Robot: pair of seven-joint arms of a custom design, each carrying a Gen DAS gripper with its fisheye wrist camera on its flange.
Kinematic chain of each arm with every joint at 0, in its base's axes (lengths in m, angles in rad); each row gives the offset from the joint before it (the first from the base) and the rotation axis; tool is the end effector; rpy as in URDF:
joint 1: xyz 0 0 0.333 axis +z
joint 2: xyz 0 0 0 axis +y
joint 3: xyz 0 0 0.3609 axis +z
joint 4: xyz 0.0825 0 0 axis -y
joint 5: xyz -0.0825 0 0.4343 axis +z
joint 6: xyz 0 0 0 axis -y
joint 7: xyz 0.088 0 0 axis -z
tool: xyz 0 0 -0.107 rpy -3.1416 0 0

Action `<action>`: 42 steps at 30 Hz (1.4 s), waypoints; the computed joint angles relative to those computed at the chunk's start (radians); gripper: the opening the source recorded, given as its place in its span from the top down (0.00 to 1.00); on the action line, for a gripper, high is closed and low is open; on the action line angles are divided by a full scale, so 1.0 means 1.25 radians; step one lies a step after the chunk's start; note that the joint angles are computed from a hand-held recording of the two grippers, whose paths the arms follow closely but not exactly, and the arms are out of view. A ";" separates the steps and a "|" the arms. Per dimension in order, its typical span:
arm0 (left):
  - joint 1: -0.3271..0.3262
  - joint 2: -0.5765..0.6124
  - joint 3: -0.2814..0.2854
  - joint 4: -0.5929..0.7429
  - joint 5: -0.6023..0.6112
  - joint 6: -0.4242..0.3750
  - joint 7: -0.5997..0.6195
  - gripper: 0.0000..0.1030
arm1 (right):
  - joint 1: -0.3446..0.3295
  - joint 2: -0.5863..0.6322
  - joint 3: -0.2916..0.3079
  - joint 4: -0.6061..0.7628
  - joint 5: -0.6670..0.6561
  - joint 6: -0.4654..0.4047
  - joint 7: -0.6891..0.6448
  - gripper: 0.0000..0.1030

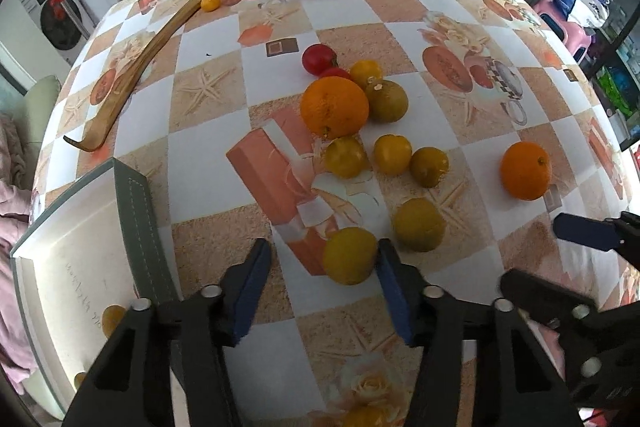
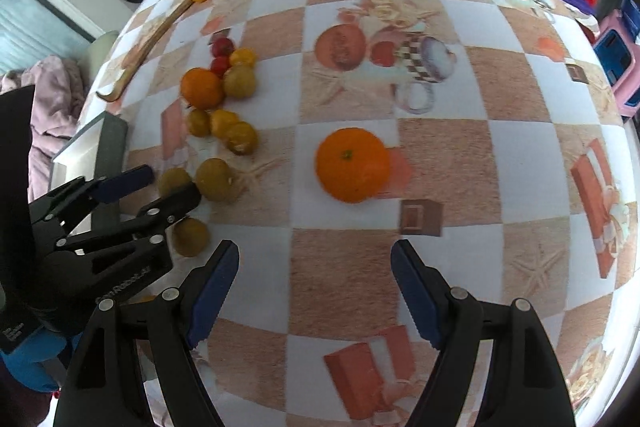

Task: Organize fruits
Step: 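Grasp a yellow plum with the left gripper while the right grasps another yellow plum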

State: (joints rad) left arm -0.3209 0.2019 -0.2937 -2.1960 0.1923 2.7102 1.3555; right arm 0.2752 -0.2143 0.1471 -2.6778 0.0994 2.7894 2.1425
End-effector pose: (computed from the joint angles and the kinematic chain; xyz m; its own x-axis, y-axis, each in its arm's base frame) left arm 0.5082 -0.3623 0.3367 -0.5185 -0.8551 -0.0047 -0.8088 0.4922 -0.3218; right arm 0.4201 0.1825 0.3425 -0.2037 -0.9588 -0.1981 -0.9352 0.2504 -0.2505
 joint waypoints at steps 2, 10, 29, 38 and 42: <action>0.004 0.000 -0.005 0.000 -0.008 0.004 0.014 0.65 | 0.009 0.013 -0.004 0.007 0.012 0.012 -0.014 0.21; 0.015 -0.007 -0.001 -0.011 -0.032 0.017 0.028 0.74 | 0.014 0.048 -0.002 0.034 -0.005 0.035 -0.029 0.23; 0.025 -0.018 0.006 -0.034 -0.038 0.042 0.003 0.74 | 0.030 0.124 -0.023 0.115 0.007 0.035 -0.079 0.44; 0.049 -0.023 -0.016 -0.042 -0.111 0.052 0.046 0.74 | 0.050 0.136 -0.029 0.133 0.073 0.023 -0.121 0.72; 0.065 -0.045 -0.025 -0.060 -0.195 0.060 0.082 0.74 | 0.053 0.105 -0.030 0.113 0.107 0.025 -0.147 0.72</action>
